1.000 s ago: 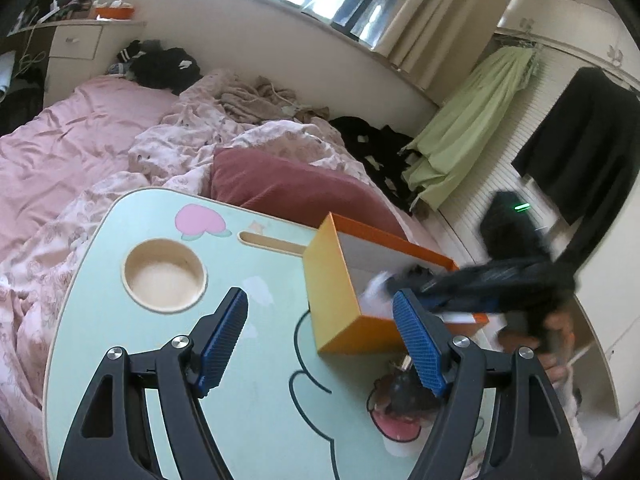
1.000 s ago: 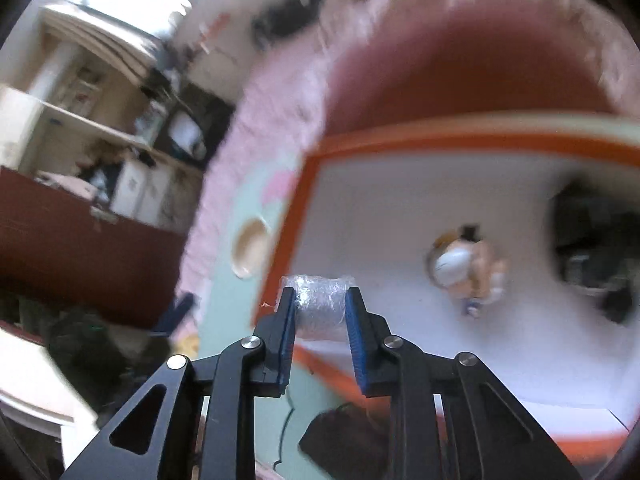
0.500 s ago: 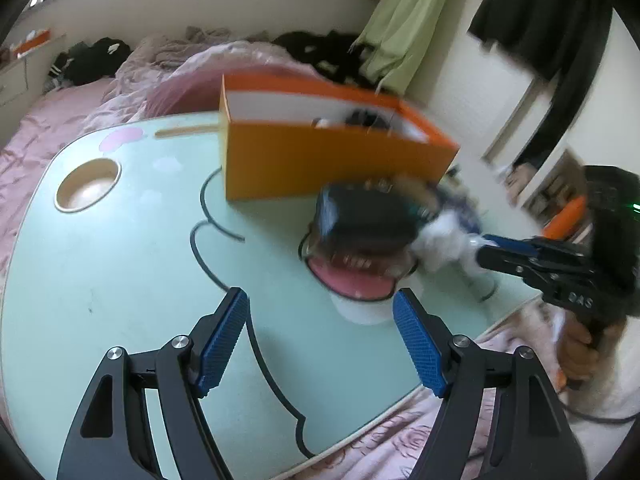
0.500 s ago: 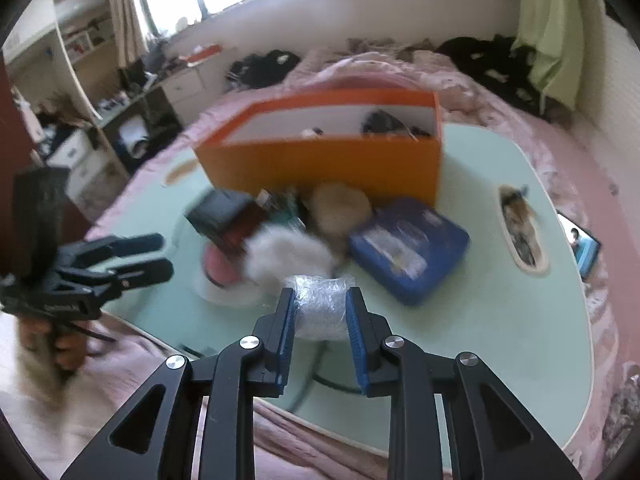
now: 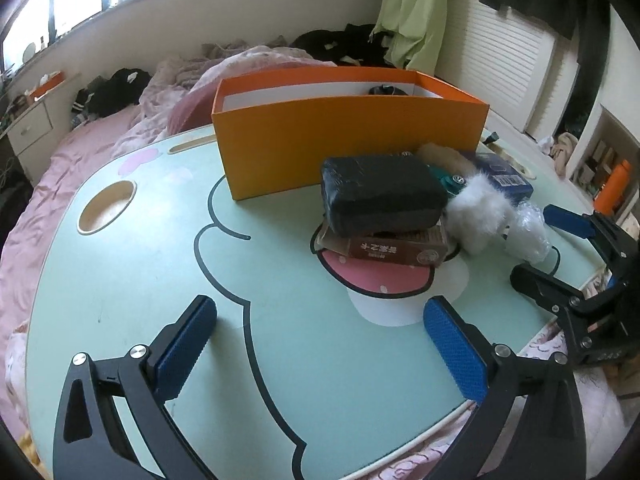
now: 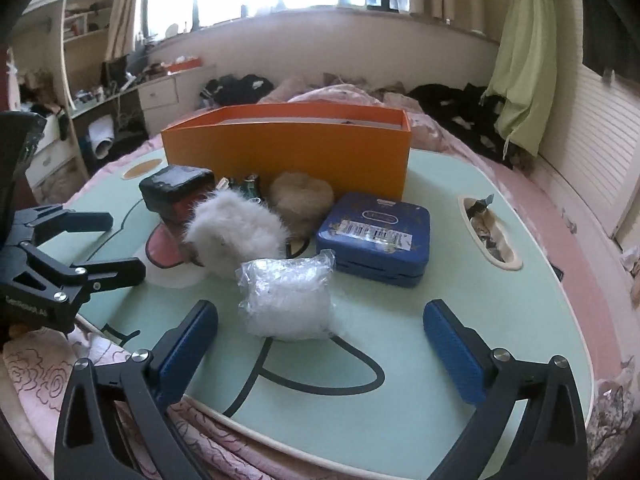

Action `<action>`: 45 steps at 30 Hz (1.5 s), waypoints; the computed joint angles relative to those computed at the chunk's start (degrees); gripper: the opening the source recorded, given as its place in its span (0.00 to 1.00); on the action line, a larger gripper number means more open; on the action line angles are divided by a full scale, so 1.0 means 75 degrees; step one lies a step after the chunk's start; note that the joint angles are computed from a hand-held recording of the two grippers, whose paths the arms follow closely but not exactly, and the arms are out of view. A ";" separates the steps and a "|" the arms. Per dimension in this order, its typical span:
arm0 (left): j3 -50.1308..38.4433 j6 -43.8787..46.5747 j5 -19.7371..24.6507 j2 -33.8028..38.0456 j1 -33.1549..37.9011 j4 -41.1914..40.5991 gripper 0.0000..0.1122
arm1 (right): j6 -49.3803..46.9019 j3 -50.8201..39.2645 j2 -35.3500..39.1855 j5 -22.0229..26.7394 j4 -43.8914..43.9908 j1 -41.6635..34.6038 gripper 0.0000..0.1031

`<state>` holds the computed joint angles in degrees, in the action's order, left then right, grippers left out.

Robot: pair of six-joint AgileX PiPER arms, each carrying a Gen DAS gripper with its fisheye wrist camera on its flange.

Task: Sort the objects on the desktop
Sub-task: 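Grasp the black case with the left tool and lift it, then drop the black case into the box with the left tool while the right tool drops the plastic bag in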

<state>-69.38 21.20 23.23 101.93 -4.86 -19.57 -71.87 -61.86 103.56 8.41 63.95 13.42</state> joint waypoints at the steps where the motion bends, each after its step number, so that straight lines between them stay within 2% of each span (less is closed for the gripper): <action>1: 0.0090 0.0027 -0.0048 -0.0052 -0.0002 -0.0030 0.92 | 0.0031 0.0003 -0.0026 0.0011 -0.0025 0.0003 0.99; 12: 0.0103 -0.0556 -0.0180 -0.0091 -0.0137 0.0432 0.91 | 0.0021 0.0045 -0.0045 -0.0185 0.0050 0.0150 1.00; 15: -0.0025 0.0159 -0.0117 -0.0205 -0.0030 -0.0381 0.91 | 0.0453 -0.0028 0.0001 -0.0215 -0.0391 0.0187 1.00; 17: -0.0334 0.1029 0.0149 -0.0178 0.0116 -0.1483 0.91 | 0.0393 -0.0038 0.0006 -0.0188 -0.0356 0.0163 1.00; 18: -0.0608 0.1126 0.0345 -0.0085 0.0149 -0.1693 0.91 | 0.0289 -0.0030 0.0000 -0.0164 -0.0261 0.0144 1.00; 25: -0.2239 -0.0692 0.0768 0.0926 -0.0230 -0.0190 0.91 | 0.0264 -0.0064 -0.0011 -0.0098 -0.0267 0.0091 1.00; 26: -0.2386 -0.0845 0.0868 0.1040 -0.0257 -0.0052 0.91 | 0.0287 -0.0061 -0.0012 -0.0102 -0.0282 0.0098 1.00; 28: -0.2430 -0.0938 0.0917 0.1118 -0.0253 0.0042 0.79 | 0.0262 -0.0064 -0.0018 -0.0093 -0.0251 0.0096 1.00; 30: -0.2302 -0.0808 0.0878 0.1081 -0.0222 -0.0174 0.59 | 0.0298 -0.0076 -0.0024 -0.0086 -0.0279 0.0102 1.00; 31: -0.2177 -0.0544 0.0822 0.1019 -0.0136 -0.0500 0.56 | 0.0134 -0.0066 -0.0033 -0.0071 -0.0108 0.0092 1.00; 35: -0.1857 0.0638 0.0798 0.0874 0.0225 -0.1845 0.54 | -0.0109 -0.0045 -0.0057 -0.0050 0.0154 0.0083 1.00; 38: -0.1385 0.1475 0.0629 0.0537 0.0382 -0.2636 0.54 | -0.1252 0.0030 -0.0130 0.0157 0.1415 -0.0058 1.00; 40: -0.1029 0.1772 0.0531 0.0229 0.0403 -0.2805 0.54 | -0.1735 0.0048 -0.0157 0.0429 0.2034 -0.0230 1.00; 45: -0.0314 0.2281 0.0580 -0.0353 0.0513 -0.3084 0.54 | -0.1503 -0.0013 -0.0171 0.0598 0.1893 -0.0282 1.00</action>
<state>-71.73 38.31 27.58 99.28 -1.01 -42.70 -83.14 -61.95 102.28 12.89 78.15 11.31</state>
